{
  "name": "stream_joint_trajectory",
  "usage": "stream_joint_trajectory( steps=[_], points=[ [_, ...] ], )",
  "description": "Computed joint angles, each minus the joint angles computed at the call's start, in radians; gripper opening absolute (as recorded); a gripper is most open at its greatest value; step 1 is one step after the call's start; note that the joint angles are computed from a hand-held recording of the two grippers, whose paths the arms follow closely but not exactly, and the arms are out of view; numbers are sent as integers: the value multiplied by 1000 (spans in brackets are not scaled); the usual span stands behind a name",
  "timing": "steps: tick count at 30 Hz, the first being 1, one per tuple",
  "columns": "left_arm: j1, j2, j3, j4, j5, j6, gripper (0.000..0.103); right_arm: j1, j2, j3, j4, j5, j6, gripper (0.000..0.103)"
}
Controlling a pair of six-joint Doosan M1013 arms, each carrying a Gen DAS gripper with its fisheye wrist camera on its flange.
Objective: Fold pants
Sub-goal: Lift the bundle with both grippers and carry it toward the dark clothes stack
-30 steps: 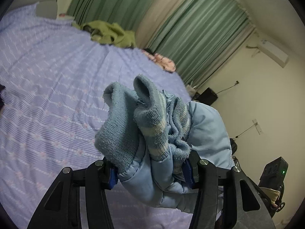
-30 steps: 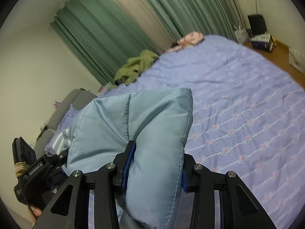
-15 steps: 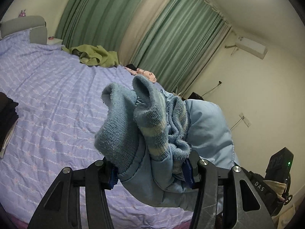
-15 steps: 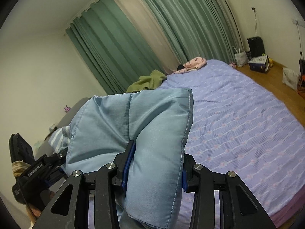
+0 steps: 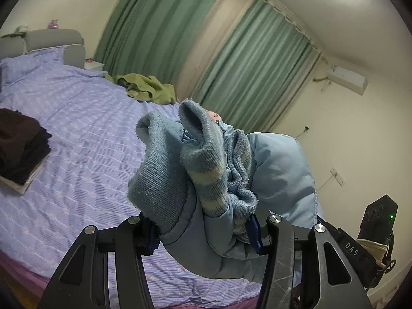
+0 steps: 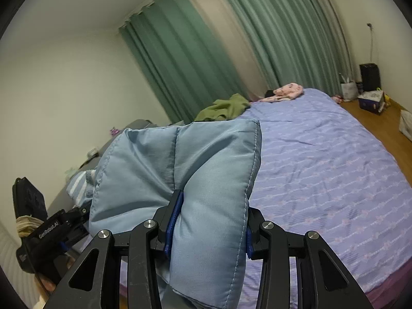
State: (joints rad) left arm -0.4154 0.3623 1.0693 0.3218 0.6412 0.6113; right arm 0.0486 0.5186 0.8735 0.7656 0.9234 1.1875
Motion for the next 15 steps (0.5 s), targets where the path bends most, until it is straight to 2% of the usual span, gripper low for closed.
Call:
stream_joint_trajectory(
  steps=[4,7,9,15],
  points=[
    [19,-45,65,31,-34,-46,52,28,-4,-3,4,-1,-36,40],
    [49,-81,118,16,-65,-35,52,58,-10,2,-4,-14,-37,40],
    [79,-105,152,-27,-84,17,52,88,-14,11,-22,-41,-21,40],
    [199,-158,213,-303,-106,332,52,183,-25,37,-124,-141,109,40]
  ],
)
